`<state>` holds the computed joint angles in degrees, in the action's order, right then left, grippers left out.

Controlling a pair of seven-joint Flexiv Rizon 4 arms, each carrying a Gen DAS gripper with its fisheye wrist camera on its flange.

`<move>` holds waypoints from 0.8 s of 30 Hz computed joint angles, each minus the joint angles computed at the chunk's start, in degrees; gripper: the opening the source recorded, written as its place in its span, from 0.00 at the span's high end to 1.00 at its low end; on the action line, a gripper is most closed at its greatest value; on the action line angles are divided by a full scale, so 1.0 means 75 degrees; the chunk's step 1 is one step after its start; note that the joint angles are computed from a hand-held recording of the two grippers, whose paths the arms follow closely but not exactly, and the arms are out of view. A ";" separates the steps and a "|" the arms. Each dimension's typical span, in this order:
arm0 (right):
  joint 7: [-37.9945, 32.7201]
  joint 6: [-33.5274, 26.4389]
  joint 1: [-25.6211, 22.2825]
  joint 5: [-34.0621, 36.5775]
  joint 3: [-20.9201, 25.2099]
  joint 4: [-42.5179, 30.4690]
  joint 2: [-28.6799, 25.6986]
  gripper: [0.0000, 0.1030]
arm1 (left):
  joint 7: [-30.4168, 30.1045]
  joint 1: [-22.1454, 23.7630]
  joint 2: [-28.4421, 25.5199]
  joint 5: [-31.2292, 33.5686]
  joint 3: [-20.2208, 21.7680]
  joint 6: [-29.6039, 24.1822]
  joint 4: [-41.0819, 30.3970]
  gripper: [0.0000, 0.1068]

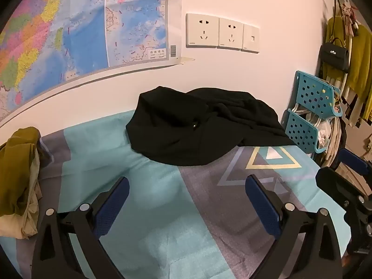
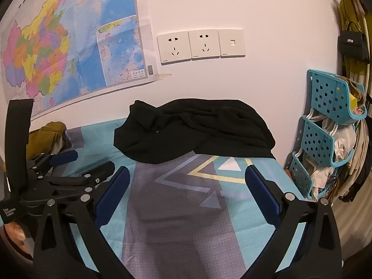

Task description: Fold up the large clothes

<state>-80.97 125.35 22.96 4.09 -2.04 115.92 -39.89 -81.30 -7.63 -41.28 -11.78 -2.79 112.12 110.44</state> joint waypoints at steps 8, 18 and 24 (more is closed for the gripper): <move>-0.0071 -0.0060 0.0093 0.0079 -0.0067 -0.0040 0.0013 0.05 | -0.0062 0.0007 -0.0029 0.0073 -0.0011 0.0477 0.0201 0.10; -0.0124 -0.0008 0.0067 0.0061 -0.0037 -0.0017 0.0011 0.05 | -0.0019 -0.0096 -0.0063 -0.0066 0.0071 0.0214 0.0037 0.10; -0.0144 -0.0036 0.0031 -0.0028 -0.0005 -0.0033 0.0032 0.05 | -0.0042 -0.0146 -0.0066 -0.0164 0.0118 0.0223 0.0029 0.10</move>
